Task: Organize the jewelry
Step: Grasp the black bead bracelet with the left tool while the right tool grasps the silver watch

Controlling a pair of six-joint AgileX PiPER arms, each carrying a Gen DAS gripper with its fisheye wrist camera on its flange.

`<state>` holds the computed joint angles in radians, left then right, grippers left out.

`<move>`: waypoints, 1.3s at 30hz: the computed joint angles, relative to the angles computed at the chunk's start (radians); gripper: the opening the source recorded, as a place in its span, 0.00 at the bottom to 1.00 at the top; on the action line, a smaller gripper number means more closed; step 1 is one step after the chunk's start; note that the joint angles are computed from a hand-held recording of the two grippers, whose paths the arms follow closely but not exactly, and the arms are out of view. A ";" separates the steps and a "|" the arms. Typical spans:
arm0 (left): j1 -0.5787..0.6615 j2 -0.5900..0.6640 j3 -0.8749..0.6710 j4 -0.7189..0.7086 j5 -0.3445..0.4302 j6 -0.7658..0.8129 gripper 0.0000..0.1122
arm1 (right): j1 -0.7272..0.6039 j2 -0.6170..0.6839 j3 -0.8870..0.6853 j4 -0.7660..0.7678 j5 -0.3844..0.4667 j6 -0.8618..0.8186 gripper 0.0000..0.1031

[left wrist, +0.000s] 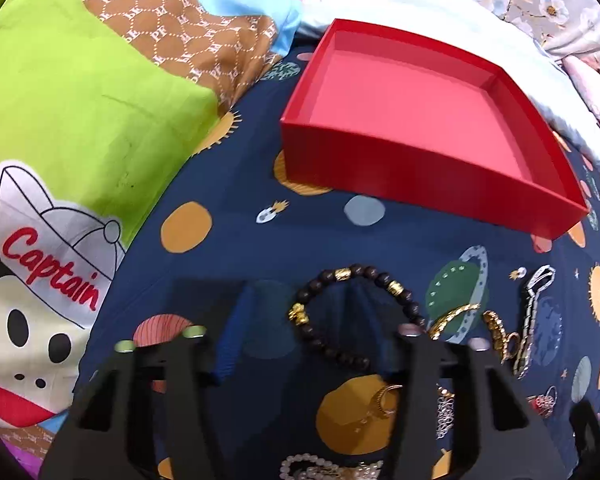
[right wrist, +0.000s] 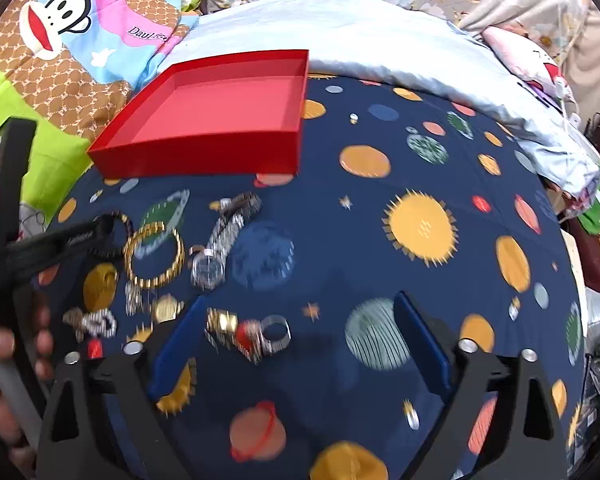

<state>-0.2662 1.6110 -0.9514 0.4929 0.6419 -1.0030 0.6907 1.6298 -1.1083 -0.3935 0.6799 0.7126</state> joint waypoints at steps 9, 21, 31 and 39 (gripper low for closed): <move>0.050 -0.042 0.027 -0.207 -0.085 0.211 0.06 | -0.079 0.195 -0.194 0.178 -0.032 -0.194 0.48; 0.041 -0.111 0.043 -0.249 -0.085 0.240 0.06 | -0.108 0.310 -0.305 0.319 -0.050 -0.313 0.37; 0.067 -0.151 0.058 -0.304 -0.085 0.295 0.06 | -0.116 0.294 -0.292 0.403 -0.071 -0.400 0.02; 0.058 -0.235 0.042 -0.329 -0.039 0.324 0.06 | -0.122 0.171 -0.209 0.430 -0.093 -0.416 0.02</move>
